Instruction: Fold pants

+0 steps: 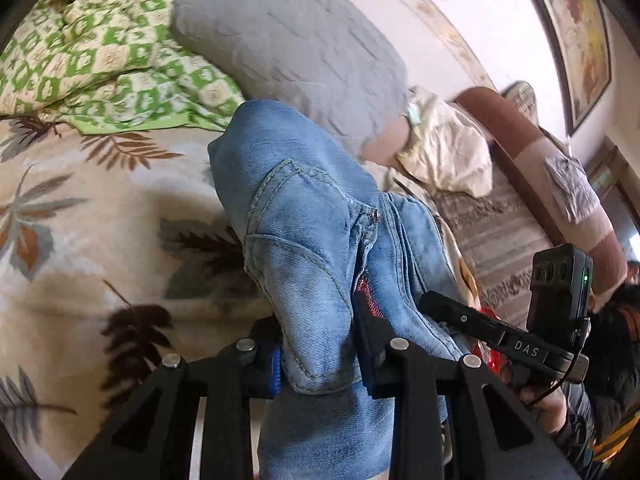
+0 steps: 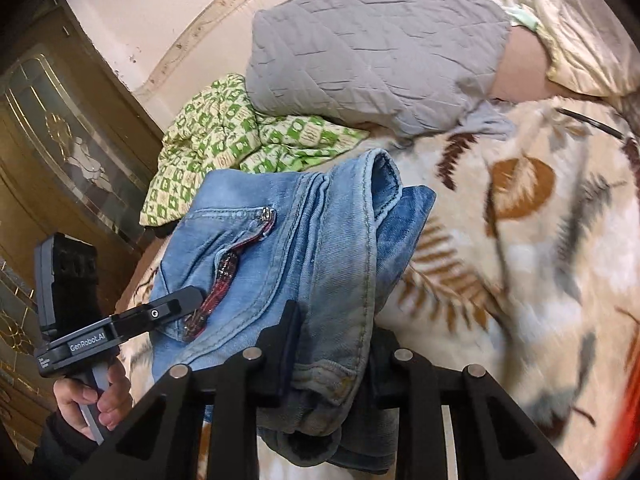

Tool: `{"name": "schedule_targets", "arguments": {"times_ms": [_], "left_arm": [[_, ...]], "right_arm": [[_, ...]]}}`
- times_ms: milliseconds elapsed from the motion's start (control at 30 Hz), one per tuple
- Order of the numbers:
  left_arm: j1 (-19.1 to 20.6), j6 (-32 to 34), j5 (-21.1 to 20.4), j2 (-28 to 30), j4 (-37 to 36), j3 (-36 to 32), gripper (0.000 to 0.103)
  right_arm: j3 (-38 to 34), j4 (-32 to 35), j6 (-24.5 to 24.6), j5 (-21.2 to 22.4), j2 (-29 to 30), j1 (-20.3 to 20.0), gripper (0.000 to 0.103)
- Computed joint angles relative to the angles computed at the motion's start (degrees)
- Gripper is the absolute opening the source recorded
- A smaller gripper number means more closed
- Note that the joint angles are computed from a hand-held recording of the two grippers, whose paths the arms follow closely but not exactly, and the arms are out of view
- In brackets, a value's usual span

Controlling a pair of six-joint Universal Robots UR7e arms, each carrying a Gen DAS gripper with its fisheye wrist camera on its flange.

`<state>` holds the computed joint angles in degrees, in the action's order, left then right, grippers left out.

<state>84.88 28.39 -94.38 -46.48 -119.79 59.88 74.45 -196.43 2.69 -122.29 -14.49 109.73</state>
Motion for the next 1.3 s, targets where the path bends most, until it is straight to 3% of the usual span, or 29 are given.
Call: {"name": "schedule_targets", "arguments": {"times_ms": [133,200,300,367,533,567,600,633,667,700,800,967,1100,1300], "left_arm": [[1.03,-1.25,3.33,5.06,3.4,-6.65,0.03],[1.7,-2.48,7.25,8.22,6.01,-10.07,0.031],[2.79,-2.52,4.87,9.29,5.79,-11.21,0.034],[2.53,-2.17,5.68,9.31,5.05,-10.87,0.036],[2.5,-1.87,6.33,9.32,4.58,-10.76,0.038],[2.45,-2.16,6.47,9.14,4.12,-10.34,0.043],[2.52,-2.35,6.7,8.97,3.28,-9.86,0.053],[2.49,-2.82,7.27,8.41,1.25,-8.61,0.063],[2.41,-3.14,8.41,7.91,-0.61,-7.51,0.084],[2.27,-3.51,9.6,6.87,-4.02,-5.15,0.095],[2.69,-2.52,8.69,5.29,-4.51,-3.32,0.098],[1.67,3.4,11.3,0.49,-11.66,5.29,0.103],[1.19,8.15,9.33,-3.34,-13.09,10.35,0.103],[0.01,24.11,10.43,-9.56,-25.6,21.88,0.103]], "right_arm": [[-6.37,5.18,0.91,0.99,3.23,-1.74,0.029],[-8.99,8.97,2.85,1.16,4.91,-3.06,0.029],[-10.08,9.55,4.36,1.76,6.72,-4.74,0.031],[-9.01,7.38,3.85,3.03,6.54,-5.22,0.037],[-10.29,7.93,2.33,0.31,7.47,-4.86,0.046],[-10.56,8.26,2.4,0.01,7.56,-4.87,0.049],[-10.99,8.99,2.68,-0.51,7.63,-4.79,0.061],[-11.43,10.38,3.43,-1.85,7.6,-4.59,0.076],[-11.64,10.96,3.78,-2.89,7.58,-4.44,0.081],[-11.73,11.07,3.85,-4.08,7.56,-4.14,0.085],[-10.68,8.47,0.75,-7.4,7.24,-2.91,0.088],[-13.31,0.45,-11.07,-16.41,9.89,0.59,0.098],[-13.58,-3.55,-14.75,-18.97,10.24,2.33,0.098],[-13.29,-6.74,-19.27,-20.55,10.13,3.77,0.099]]}}
